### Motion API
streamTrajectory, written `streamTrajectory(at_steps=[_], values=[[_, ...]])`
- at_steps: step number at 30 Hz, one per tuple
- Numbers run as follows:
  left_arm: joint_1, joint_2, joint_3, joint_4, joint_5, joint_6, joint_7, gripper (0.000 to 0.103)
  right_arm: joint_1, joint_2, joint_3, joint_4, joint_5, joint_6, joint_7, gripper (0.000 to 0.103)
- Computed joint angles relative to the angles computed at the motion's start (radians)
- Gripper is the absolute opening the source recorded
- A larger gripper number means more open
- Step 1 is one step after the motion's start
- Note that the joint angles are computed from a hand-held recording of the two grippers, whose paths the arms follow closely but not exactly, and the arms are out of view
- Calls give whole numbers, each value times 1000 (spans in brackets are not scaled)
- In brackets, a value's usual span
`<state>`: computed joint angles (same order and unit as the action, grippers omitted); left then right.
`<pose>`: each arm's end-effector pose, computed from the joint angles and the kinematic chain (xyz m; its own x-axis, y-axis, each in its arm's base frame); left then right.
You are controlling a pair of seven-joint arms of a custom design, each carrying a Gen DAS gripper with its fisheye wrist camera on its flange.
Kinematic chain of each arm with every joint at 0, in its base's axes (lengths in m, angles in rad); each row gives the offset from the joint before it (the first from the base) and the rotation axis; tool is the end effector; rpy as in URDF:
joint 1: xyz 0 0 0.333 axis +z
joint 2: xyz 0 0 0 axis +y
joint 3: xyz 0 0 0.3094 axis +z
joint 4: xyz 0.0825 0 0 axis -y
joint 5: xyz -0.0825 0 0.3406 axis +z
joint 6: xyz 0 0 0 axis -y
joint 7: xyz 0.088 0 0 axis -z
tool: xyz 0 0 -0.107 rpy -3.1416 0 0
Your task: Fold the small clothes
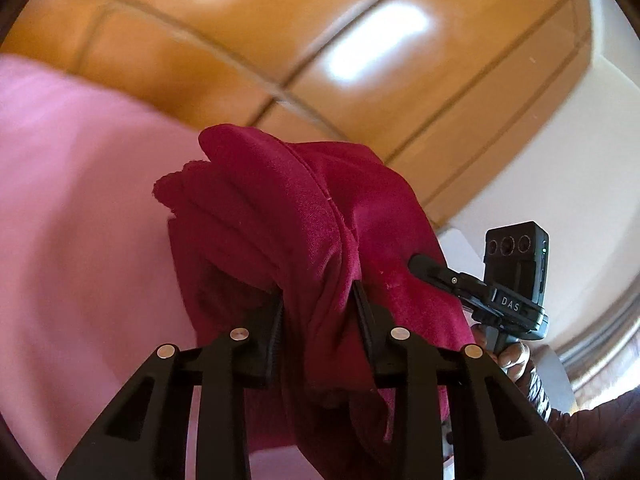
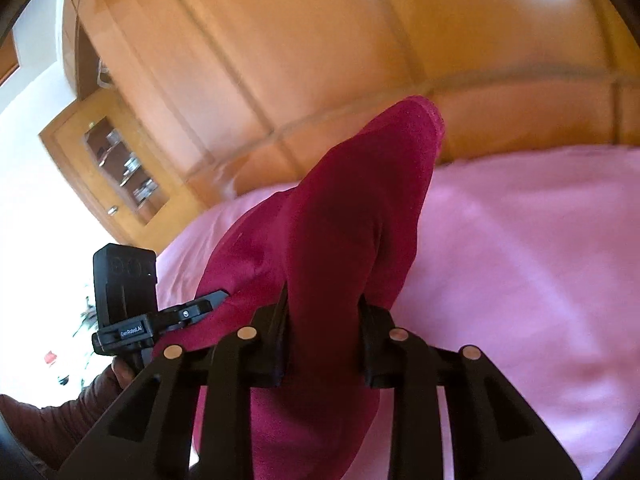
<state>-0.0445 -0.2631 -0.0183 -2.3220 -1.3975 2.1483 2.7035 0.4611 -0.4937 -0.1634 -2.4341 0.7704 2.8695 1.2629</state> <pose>0.4486 -0.0698 0.4978 -0.5481 -0.5302 0.6469 -0.7538 -0.0221 -0.6567 0.4055 0.0714 0.5841 0.1787 -0.8356 -0.5195 -0.6775 0.2784 -0.6808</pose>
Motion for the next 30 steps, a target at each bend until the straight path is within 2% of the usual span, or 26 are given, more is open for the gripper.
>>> streamTrajectory(at_steps=[4, 6, 7, 9, 11, 12, 13, 14, 15, 16, 18, 19, 20, 21, 22, 24, 26, 28, 30], values=[[-82, 117, -101, 172, 2, 85, -28, 30, -173, -50, 19, -60, -126, 19, 99, 26], [-128, 201, -154, 270, 54, 148, -75, 30, -225, -56, 8, -97, -168, 29, 143, 27], [-150, 240, -180, 309, 97, 194, -100, 30, -245, -51, 5, -111, -187, 28, 166, 27], [-188, 305, -217, 360, 199, 268, -155, 30, -331, -40, 26, -164, -264, 7, 229, 28], [-244, 399, -252, 410, 431, 364, -302, 30, -410, 12, 68, -190, -354, -39, 316, 32], [-290, 440, -241, 419, 578, 405, -403, 30, -404, 26, 58, -223, -372, -3, 348, 37], [-302, 461, -251, 414, 654, 443, -449, 32, -362, 21, 20, -249, -321, 42, 317, 38], [-279, 466, -294, 392, 660, 496, -441, 34, -299, 14, -36, -263, -233, 76, 268, 40], [-273, 467, -302, 386, 617, 507, -432, 34, -271, 16, -62, -263, -215, 88, 278, 46], [-258, 470, -310, 395, 604, 489, -449, 35, -278, 19, -59, -263, -238, 90, 303, 51], [-247, 467, -314, 399, 622, 475, -490, 36, -345, 18, 7, -255, -302, 75, 358, 57], [-249, 444, -318, 376, 632, 488, -504, 37, -388, 2, 47, -261, -346, 66, 394, 57], [-257, 425, -316, 357, 657, 514, -533, 43, -424, -9, 75, -266, -388, 60, 425, 62], [-262, 402, -316, 334, 668, 539, -557, 44, -459, -10, 118, -260, -431, 56, 475, 69], [-265, 385, -317, 321, 667, 556, -576, 46, -491, -28, 150, -264, -469, 54, 515, 72], [-263, 359, -318, 296, 637, 571, -577, 46, -538, -76, 204, -276, -531, 48, 586, 79], [-280, 307, -307, 240, 686, 630, -637, 55, -608, -129, 282, -279, -605, 13, 670, 83], [-295, 241, -300, 165, 689, 693, -648, 60, -643, -195, 334, -298, -655, -22, 741, 87], [-311, 199, -290, 114, 760, 744, -723, 65, -694, -258, 411, -303, -709, -62, 837, 92]])
